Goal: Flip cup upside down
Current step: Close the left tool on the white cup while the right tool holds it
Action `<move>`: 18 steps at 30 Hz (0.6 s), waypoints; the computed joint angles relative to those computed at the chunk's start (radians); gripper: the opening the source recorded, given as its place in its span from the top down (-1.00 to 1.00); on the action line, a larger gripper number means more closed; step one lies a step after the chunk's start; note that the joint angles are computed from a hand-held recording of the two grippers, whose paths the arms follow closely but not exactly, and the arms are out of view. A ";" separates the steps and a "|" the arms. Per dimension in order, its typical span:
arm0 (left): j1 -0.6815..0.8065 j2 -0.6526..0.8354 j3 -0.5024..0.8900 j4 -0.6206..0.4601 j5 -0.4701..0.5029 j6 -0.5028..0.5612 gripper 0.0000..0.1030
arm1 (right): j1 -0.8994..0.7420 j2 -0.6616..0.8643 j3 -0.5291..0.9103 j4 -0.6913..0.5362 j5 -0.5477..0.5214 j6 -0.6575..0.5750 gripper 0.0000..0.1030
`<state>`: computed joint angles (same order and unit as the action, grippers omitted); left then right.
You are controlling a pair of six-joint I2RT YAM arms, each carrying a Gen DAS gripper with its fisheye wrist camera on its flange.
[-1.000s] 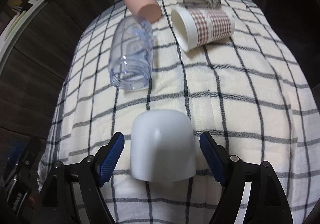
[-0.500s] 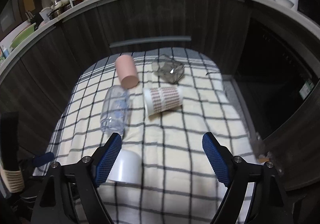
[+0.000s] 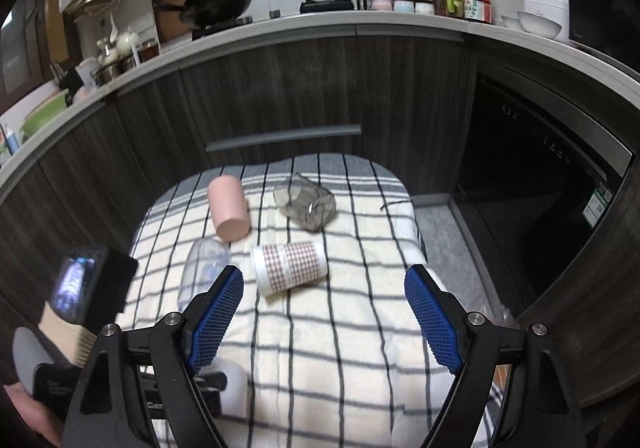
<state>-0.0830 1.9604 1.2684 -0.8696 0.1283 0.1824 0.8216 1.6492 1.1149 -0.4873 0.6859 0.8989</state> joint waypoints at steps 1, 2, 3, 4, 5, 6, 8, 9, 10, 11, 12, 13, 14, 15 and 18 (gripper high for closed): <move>-0.008 0.020 0.017 -0.014 -0.004 -0.006 -0.98 | -0.008 -0.003 -0.009 0.015 -0.003 -0.007 -0.61; -0.016 0.042 0.036 -0.028 -0.008 -0.013 -0.98 | -0.020 -0.009 -0.023 0.035 -0.010 -0.016 -0.61; -0.021 0.057 0.048 -0.036 -0.012 -0.018 -0.98 | -0.027 -0.013 -0.034 0.049 -0.015 -0.019 -0.61; -0.029 0.079 0.066 -0.047 -0.023 -0.026 -0.98 | -0.039 -0.019 -0.047 0.070 -0.023 -0.027 -0.61; -0.032 0.093 0.078 -0.051 -0.029 -0.029 -0.98 | -0.045 -0.025 -0.059 0.084 -0.027 -0.032 -0.61; -0.036 0.111 0.092 -0.058 -0.034 -0.035 -0.98 | -0.050 -0.027 -0.067 0.096 -0.031 -0.036 -0.61; -0.046 0.151 0.127 -0.079 -0.041 -0.045 -0.97 | -0.062 -0.028 -0.083 0.126 -0.038 -0.045 -0.61; -0.049 0.166 0.140 -0.086 -0.044 -0.050 -0.97 | -0.068 -0.028 -0.093 0.147 -0.045 -0.049 -0.61; -0.052 0.186 0.158 -0.095 -0.049 -0.054 -0.97 | -0.073 -0.026 -0.100 0.162 -0.053 -0.052 -0.61; -0.055 0.204 0.174 -0.104 -0.056 -0.059 -0.96 | -0.079 -0.021 -0.108 0.180 -0.065 -0.056 -0.61; -0.058 0.221 0.188 -0.112 -0.063 -0.064 -0.95 | -0.085 -0.015 -0.113 0.194 -0.076 -0.058 -0.61; -0.059 0.241 0.206 -0.125 -0.067 -0.067 -0.95 | -0.089 -0.012 -0.117 0.204 -0.084 -0.060 -0.61; -0.060 0.254 0.218 -0.133 -0.068 -0.069 -0.94 | -0.098 -0.005 -0.125 0.224 -0.099 -0.064 -0.61; -0.063 0.265 0.225 -0.137 -0.070 -0.071 -0.93 | -0.103 -0.002 -0.131 0.235 -0.106 -0.065 -0.61; -0.071 0.313 0.263 -0.154 -0.078 -0.074 -0.88 | -0.123 0.009 -0.151 0.274 -0.135 -0.067 -0.61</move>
<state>-0.1537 2.2733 1.5316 -1.0237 0.0500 0.1087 0.6986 1.6582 0.9638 -0.2135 0.5508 0.8319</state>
